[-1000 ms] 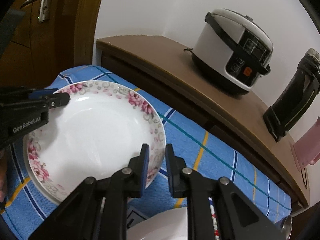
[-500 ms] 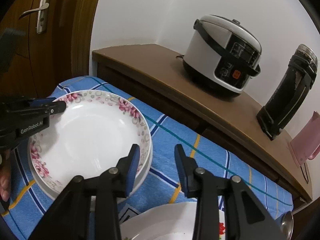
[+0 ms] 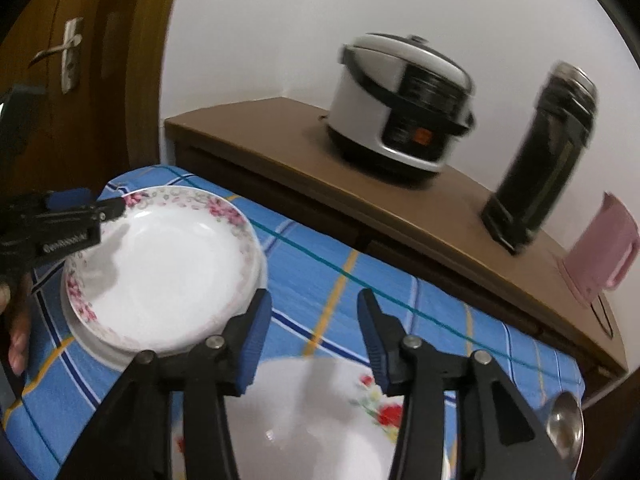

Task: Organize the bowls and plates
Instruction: 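Move both grippers to the rim of the red-flower plate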

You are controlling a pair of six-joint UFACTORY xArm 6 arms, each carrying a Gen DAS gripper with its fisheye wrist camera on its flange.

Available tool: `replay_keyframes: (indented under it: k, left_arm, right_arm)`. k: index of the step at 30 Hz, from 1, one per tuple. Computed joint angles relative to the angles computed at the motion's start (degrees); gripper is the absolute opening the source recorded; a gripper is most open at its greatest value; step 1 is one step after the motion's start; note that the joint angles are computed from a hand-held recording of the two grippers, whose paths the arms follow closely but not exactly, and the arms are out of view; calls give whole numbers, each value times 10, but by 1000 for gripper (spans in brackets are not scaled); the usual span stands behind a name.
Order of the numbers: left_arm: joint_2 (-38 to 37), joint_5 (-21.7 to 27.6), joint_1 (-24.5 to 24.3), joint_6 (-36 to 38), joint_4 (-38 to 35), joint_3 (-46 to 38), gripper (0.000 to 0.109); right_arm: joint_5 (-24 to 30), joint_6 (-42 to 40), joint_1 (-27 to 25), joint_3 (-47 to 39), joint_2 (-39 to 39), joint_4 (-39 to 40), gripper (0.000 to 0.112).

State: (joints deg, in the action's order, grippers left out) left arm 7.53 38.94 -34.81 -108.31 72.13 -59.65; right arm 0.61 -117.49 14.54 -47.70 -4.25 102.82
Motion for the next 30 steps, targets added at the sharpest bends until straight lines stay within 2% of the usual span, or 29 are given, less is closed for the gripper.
replay_keyframes:
  k: [4, 6, 10, 13, 15, 20, 24, 28, 30]
  left_arm:
    - [-9, 18, -13, -21, 25, 2, 63]
    - [-14, 26, -21, -28, 30, 3, 63]
    - [-31, 22, -41, -58, 50, 12, 63]
    - [-26, -2, -62, -46, 44, 6, 63]
    - [-18, -12, -81, -33, 38, -4, 63]
    - [3, -68, -110, 8, 28, -30, 63]
    - [29, -121, -112, 63, -13, -49, 63]
    - [50, -126, -117, 101, -52, -65, 63]
    - [57, -144, -115, 111, -68, -65, 63]
  right_arm:
    - [16, 85, -34, 34, -26, -60, 45]
    - [22, 110, -51, 53, -41, -83, 49]
    - [27, 195, -86, 85, -67, -160, 51]
    - [31, 261, -104, 107, -81, -231, 56]
    - [30, 257, -113, 117, -86, -236, 57]
    - [35, 329, -137, 150, -93, -335, 58]
    - [45, 381, -155, 151, -83, -400, 58]
    - [53, 430, -165, 154, -73, -466, 56]
    - [50, 457, -165, 157, -71, -504, 56]
